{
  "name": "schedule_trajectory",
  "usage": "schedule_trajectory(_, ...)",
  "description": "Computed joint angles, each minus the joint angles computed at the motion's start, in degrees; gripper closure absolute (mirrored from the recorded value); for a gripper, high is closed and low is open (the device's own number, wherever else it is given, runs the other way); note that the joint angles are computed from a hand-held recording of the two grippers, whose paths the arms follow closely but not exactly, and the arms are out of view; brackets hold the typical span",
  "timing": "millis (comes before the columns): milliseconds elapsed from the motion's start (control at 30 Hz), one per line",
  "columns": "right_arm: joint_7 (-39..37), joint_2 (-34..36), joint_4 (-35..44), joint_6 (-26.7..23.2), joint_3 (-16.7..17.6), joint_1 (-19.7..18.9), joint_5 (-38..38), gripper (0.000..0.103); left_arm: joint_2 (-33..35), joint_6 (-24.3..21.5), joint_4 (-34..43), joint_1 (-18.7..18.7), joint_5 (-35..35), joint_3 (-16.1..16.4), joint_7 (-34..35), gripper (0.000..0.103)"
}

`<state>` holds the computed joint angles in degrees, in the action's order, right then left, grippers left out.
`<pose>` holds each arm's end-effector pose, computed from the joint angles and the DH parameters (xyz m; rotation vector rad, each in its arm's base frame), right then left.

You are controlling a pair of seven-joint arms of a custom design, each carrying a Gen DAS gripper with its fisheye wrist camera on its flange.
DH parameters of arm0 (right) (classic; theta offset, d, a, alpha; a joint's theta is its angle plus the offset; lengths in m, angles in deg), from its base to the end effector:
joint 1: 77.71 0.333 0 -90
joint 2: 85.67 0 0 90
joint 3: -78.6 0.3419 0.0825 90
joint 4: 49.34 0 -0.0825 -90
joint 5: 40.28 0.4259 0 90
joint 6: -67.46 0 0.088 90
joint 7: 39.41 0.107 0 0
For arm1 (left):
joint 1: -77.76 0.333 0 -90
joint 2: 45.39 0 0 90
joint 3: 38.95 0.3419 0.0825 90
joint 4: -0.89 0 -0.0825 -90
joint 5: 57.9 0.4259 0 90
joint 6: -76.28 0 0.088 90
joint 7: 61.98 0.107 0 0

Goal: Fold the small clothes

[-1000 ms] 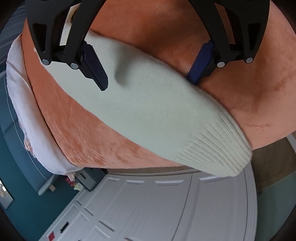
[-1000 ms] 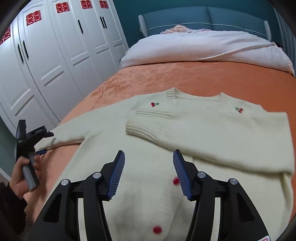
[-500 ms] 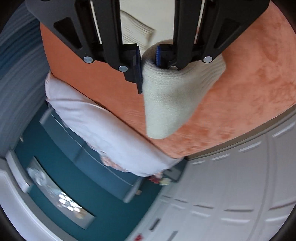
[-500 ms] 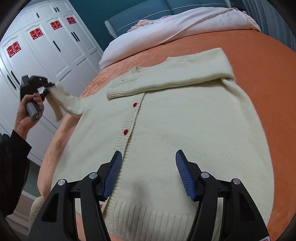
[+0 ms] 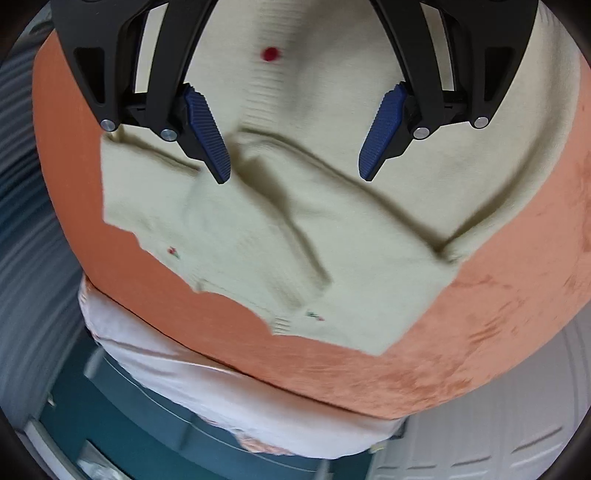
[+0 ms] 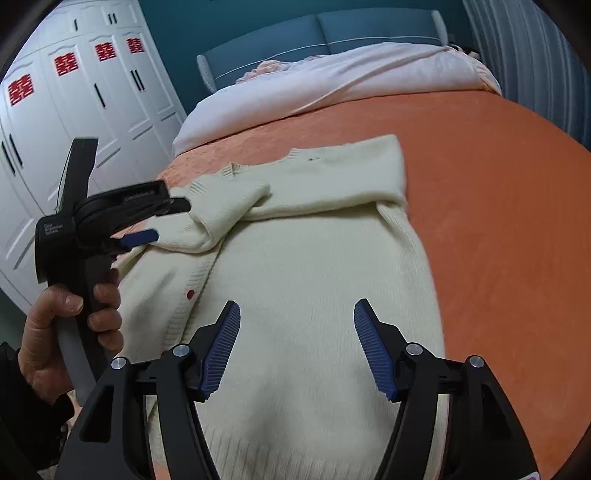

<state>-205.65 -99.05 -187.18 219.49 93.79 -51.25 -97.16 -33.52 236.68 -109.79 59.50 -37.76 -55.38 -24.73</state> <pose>0.3716 0.3655 0.4416 -1.4457 1.9201 -0.5562 0.5623 -0.3948 0.4645 -2.0282 1.9280 -0.9655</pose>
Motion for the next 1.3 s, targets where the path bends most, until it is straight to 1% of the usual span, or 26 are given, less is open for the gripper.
schedule_trajectory(100,-8.36,6.21,6.65,0.33,-1.16,-0.66,-0.23,0.039,0.41,-1.10,-0.71,3.22,-5.17,0.82,-1.00,0.033)
schedule_trajectory(233,-19.07,17.26,19.82,-1.76,-3.38,1.48,1.01,0.039,1.17,-0.83,-1.15,5.79,-7.45,1.78,-2.35,0.033)
schedule_trajectory(300,-25.50,23.57,27.44,-2.90,-4.23,2.50,3.98,0.039,1.85,-0.52,-0.97,7.33,-10.14,0.75,-0.62,0.033)
schedule_trajectory(433,-37.00,35.21,41.58,-7.55,-4.97,3.83,10.81,0.040,3.19,1.39,-1.03,11.46,-20.51,-4.07,7.50,0.029)
schedule_trajectory(533,-42.23,40.79,48.08,-11.39,-6.52,5.48,13.66,0.040,3.70,2.38,-0.67,11.67,-22.59,-4.02,7.66,0.026)
schedule_trajectory(567,-43.03,41.68,49.24,-12.03,-7.36,6.16,14.11,0.042,4.14,2.18,-0.15,11.66,-22.79,-3.88,7.61,0.026)
schedule_trajectory(600,-43.08,41.70,49.41,-11.58,-8.51,6.83,14.32,0.058,4.51,1.92,0.39,11.40,-22.47,-3.51,7.18,0.026)
schedule_trajectory(633,-42.49,40.69,48.18,-9.53,-9.21,6.69,15.34,0.077,4.69,1.75,0.70,11.22,-22.16,-3.24,6.85,0.026)
schedule_trajectory(667,-39.27,38.24,44.94,-4.73,-10.51,6.38,15.79,0.095,4.78,1.60,0.87,11.22,-22.09,-3.20,6.76,0.026)
schedule_trajectory(700,-32.74,35.25,41.49,-1.02,-12.86,7.29,13.23,0.096,4.71,1.70,0.78,11.33,-22.24,-3.32,6.82,0.026)
schedule_trajectory(733,-24.89,31.99,38.14,1.17,-14.86,7.96,8.62,0.095,4.75,2.01,0.72,11.35,-22.25,-3.37,6.89,0.026)
schedule_trajectory(767,-15.68,28.35,34.37,2.02,-14.86,7.00,2.46,0.095,4.58,2.55,0.30,11.49,-22.39,-3.53,7.12,0.026)
schedule_trajectory(800,-5.63,24.62,30.06,3.40,-16.85,7.64,-3.47,0.094,4.40,3.11,-0.12,11.36,-22.09,-3.43,7.00,0.026)
schedule_trajectory(833,1.74,21.49,25.97,5.08,-19.61,8.98,-6.65,0.093,4.35,3.23,-0.20,10.82,-21.19,-2.97,6.26,0.026)
schedule_trajectory(867,5.09,19.32,22.29,6.34,-20.36,8.50,-6.27,0.087,4.26,3.30,-0.30,10.21,-20.12,-2.41,5.24,0.026)
schedule_trajectory(900,4.42,19.04,20.05,7.80,-19.11,6.34,-3.35,0.078,4.09,3.19,-0.36,9.29,-18.55,-1.59,3.65,0.026)
schedule_trajectory(967,-5.93,20.24,17.28,10.69,-13.86,0.34,9.31,0.077,4.02,2.87,-0.17,8.64,-17.30,-1.28,1.76,0.026)
schedule_trajectory(1000,-7.58,20.25,15.83,13.42,-13.86,-0.14,11.84,0.077,3.97,3.28,-0.31,8.92,-17.83,-1.79,1.61,0.026)
schedule_trajectory(1033,-5.23,19.63,14.72,16.12,-15.81,1.15,10.35,0.077,3.96,3.50,-0.32,9.11,-18.31,-2.20,1.36,0.026)
schedule_trajectory(1067,0.64,19.32,14.46,17.91,-16.66,1.28,4.85,0.074,4.12,3.75,-0.19,9.37,-18.93,-2.63,1.22,0.025)
schedule_trajectory(1100,5.40,19.05,14.49,19.10,-16.91,0.80,0.62,0.066,4.37,3.89,0.08,9.44,-19.25,-2.77,0.75,0.024)
schedule_trajectory(1133,8.56,19.10,14.78,19.80,-16.78,0.13,-1.84,0.061,4.68,3.95,0.44,9.15,-19.01,-2.46,-0.36,0.022)
schedule_trajectory(1167,10.73,19.23,15.03,20.42,-16.73,-0.40,-3.25,0.052,5.01,3.99,0.83,8.78,-18.58,-1.99,-1.84,0.021)
schedule_trajectory(1200,11.84,19.57,15.34,21.00,-16.38,-1.25,-3.64,0.049,5.37,4.08,1.22,8.51,-18.18,-1.60,-3.26,0.021)
schedule_trajectory(1267,13.92,20.69,16.01,21.94,-15.81,-2.65,-4.56,0.049,6.07,4.70,1.86,8.35,-17.48,-1.11,-5.64,0.023)
schedule_trajectory(1300,12.89,21.22,16.00,22.65,-15.30,-3.60,-2.65,0.060,6.28,5.12,2.07,8.31,-17.02,-0.88,-6.79,0.035)
